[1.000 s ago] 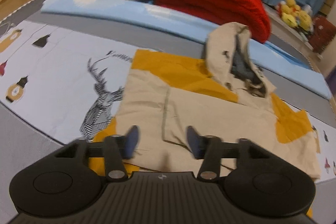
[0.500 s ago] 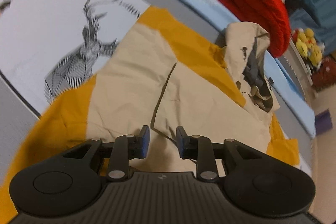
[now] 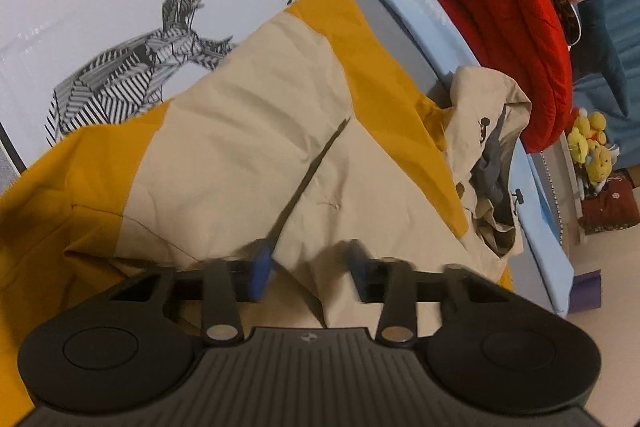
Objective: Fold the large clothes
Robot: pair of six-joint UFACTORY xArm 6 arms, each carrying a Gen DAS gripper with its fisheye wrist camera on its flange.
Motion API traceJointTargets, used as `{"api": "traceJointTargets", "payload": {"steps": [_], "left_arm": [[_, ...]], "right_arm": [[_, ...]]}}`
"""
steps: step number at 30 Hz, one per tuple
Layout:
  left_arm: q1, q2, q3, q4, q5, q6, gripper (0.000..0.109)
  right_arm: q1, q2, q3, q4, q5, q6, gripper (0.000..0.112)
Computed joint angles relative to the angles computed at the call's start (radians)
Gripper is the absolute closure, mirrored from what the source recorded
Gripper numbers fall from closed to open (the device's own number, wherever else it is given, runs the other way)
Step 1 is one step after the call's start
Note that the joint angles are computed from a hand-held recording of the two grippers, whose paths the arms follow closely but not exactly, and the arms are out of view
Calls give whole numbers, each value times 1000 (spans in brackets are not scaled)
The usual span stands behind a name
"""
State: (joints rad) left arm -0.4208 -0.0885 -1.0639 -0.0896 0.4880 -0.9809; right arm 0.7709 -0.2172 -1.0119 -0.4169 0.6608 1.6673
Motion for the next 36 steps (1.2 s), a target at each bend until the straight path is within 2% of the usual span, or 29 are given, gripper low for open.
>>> {"api": "traceJointTargets", "payload": {"steps": [1, 3, 5, 7, 9, 10, 13, 16, 19, 21, 23, 25, 27, 30, 32, 34, 36], "left_arm": [[0, -4, -4, 52, 11, -29, 103], [-1, -30, -3, 174, 8, -100, 105], [-9, -69, -13, 344, 44, -224, 106], [-34, -116, -29, 535, 131, -352, 106], [-61, -143, -48, 654, 224, -408, 105], [-66, -143, -59, 661, 253, -410, 104], [-56, -132, -69, 560, 284, -344, 95], [-59, -118, -85, 580, 347, -369, 87], [-37, -134, -63, 564, 324, -359, 86], [-29, -141, -51, 554, 312, -349, 85], [-21, -137, -46, 520, 292, -321, 85], [-15, -131, -44, 479, 276, -283, 85], [-16, -126, -44, 462, 266, -257, 84], [-18, -121, -40, 449, 243, -230, 83], [-17, -115, -37, 420, 216, -190, 81], [-12, -106, -34, 347, 178, -115, 75], [-11, -91, -36, 276, 154, -41, 75]], "right_arm": [[0, 3, -3, 1, 1, -2, 75], [0, 9, -8, 3, 3, -2, 74], [0, 15, -9, 10, -9, -5, 74], [4, 20, -11, 23, -14, -15, 74], [8, 27, -16, 40, -15, -31, 72], [10, 29, -20, 49, -6, -36, 70], [13, 25, -19, 63, 37, -17, 69], [7, -1, 4, 41, 86, 44, 69], [-5, -42, 37, 11, 155, 149, 70], [-21, -84, 82, 6, 160, 220, 90], [-24, -114, 108, -21, 168, 276, 101], [-10, -114, 87, -60, 238, 293, 104], [-1, -113, 72, -74, 292, 305, 104], [-8, -111, 70, -33, 294, 287, 102], [9, -91, 32, -42, 344, 290, 92], [36, -62, -19, -69, 398, 291, 88], [71, -46, -55, -106, 447, 307, 81]]}}
